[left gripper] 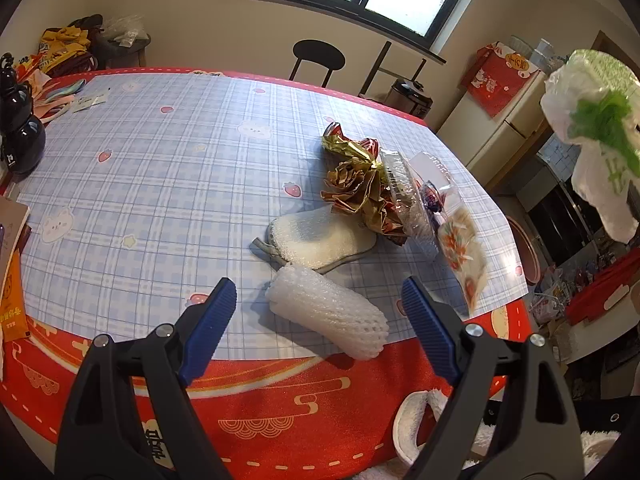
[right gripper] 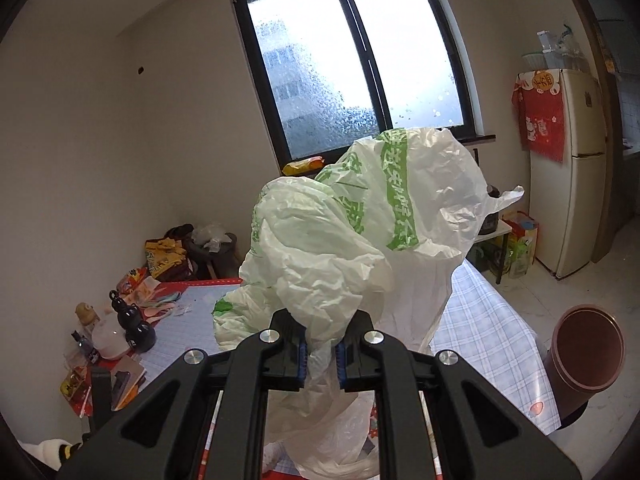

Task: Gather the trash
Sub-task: 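Grasp the clear plastic container with the left gripper while the right gripper holds the bag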

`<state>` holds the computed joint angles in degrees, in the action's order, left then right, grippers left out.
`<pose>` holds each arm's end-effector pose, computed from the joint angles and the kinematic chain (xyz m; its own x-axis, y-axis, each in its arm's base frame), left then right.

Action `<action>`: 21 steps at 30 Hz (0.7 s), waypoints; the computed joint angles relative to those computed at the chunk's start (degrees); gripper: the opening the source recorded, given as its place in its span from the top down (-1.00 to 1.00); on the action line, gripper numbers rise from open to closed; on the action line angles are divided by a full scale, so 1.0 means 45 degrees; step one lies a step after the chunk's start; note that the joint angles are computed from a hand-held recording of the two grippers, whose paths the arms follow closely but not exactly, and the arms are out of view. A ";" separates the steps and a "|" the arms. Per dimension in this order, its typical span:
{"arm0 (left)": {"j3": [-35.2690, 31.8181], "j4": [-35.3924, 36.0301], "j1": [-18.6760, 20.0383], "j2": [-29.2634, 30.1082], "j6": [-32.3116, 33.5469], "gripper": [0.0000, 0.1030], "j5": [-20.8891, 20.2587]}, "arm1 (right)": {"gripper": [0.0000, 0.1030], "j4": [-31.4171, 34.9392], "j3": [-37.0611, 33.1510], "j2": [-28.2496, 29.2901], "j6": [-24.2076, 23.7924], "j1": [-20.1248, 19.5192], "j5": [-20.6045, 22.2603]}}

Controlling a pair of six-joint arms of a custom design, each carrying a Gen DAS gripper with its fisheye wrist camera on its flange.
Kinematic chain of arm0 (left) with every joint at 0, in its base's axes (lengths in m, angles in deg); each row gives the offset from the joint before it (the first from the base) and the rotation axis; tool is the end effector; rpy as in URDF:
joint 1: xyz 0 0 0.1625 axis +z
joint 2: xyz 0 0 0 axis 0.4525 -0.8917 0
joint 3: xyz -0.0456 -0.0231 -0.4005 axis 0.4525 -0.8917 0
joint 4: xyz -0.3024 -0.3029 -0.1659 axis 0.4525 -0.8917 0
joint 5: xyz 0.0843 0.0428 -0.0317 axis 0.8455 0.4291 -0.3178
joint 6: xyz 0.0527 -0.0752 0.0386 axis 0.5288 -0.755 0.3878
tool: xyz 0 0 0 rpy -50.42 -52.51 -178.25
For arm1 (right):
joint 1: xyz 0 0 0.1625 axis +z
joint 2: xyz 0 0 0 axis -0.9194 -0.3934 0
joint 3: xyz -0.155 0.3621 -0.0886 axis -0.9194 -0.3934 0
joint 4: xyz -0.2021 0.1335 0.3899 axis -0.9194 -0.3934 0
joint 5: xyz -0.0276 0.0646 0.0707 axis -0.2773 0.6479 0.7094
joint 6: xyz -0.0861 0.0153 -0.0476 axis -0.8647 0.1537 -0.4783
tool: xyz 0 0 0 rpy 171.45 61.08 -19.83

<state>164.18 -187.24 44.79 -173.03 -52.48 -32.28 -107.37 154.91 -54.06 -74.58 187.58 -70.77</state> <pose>0.0047 -0.5856 0.4533 -0.8970 -0.0601 -0.4380 0.2316 0.7799 -0.5815 0.4798 -0.6236 0.1790 -0.8241 -0.3389 0.4539 -0.5659 0.4568 -0.6864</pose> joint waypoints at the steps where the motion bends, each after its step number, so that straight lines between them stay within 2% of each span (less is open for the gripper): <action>1: -0.0002 0.0020 0.0013 -0.0008 -0.0047 -0.62 -0.0010 | 0.77 0.0008 -0.0003 0.0075 -0.0062 0.0031 -0.0266; 8: -0.0139 0.0507 0.0285 0.0027 -0.0764 -0.61 -0.0331 | 0.77 0.0568 0.0600 0.0337 0.0374 -0.0089 -0.1711; 15: -0.0919 0.2204 0.0981 0.0844 -0.2310 -0.39 -0.1831 | 0.77 0.1167 0.1189 0.0479 0.1286 -0.0223 -0.1894; 21: -0.1513 0.2380 0.1393 0.1795 -0.3036 -0.41 -0.2668 | 0.77 0.1030 0.1478 0.0422 0.1193 -0.0099 -0.2200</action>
